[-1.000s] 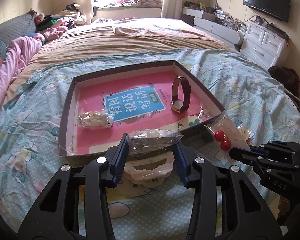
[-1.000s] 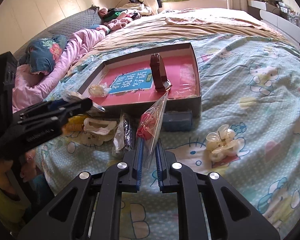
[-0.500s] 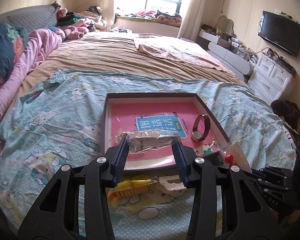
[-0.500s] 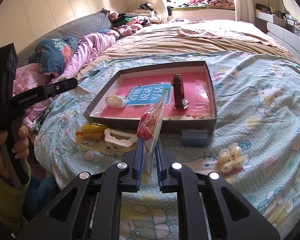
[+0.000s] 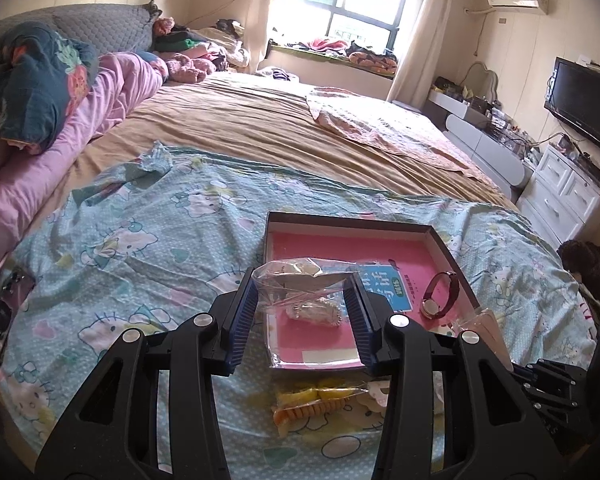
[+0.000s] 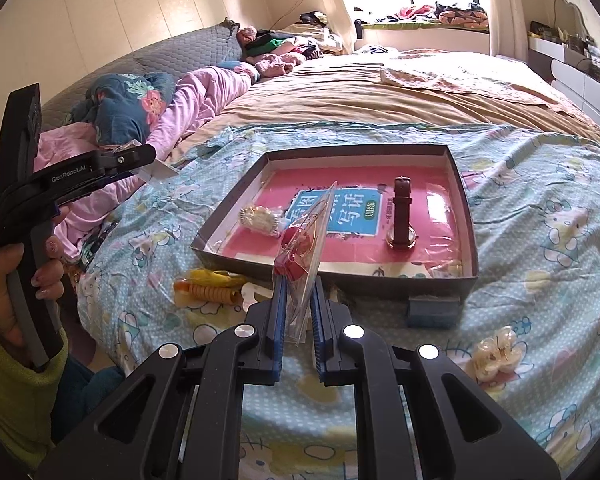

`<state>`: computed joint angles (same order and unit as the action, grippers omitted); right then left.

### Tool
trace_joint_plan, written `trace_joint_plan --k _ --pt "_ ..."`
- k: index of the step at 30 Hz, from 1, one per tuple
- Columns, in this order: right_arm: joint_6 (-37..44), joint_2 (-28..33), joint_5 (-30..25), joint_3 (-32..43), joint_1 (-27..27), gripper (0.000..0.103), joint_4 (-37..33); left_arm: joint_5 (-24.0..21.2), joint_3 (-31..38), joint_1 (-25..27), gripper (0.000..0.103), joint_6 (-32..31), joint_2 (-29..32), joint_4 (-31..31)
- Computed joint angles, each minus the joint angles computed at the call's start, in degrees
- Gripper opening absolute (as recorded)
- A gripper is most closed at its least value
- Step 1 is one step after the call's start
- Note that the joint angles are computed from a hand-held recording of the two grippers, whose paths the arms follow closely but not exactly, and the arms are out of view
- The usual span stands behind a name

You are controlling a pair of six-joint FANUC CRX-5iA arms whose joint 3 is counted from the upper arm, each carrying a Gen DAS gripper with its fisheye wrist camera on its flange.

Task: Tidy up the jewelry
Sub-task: 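Carry the red-tie bag into the tray with the right tool while the left carries the clip bag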

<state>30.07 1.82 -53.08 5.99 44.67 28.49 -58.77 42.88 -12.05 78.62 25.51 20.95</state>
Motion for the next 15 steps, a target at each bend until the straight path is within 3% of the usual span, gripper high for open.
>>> trace_joint_plan --k 15 --pt "3.7 6.4 1.6 6.5 -3.4 0.011 -0.3 -2.8 5.8 -0.6 0.035 1.9 5.2 -0.7"
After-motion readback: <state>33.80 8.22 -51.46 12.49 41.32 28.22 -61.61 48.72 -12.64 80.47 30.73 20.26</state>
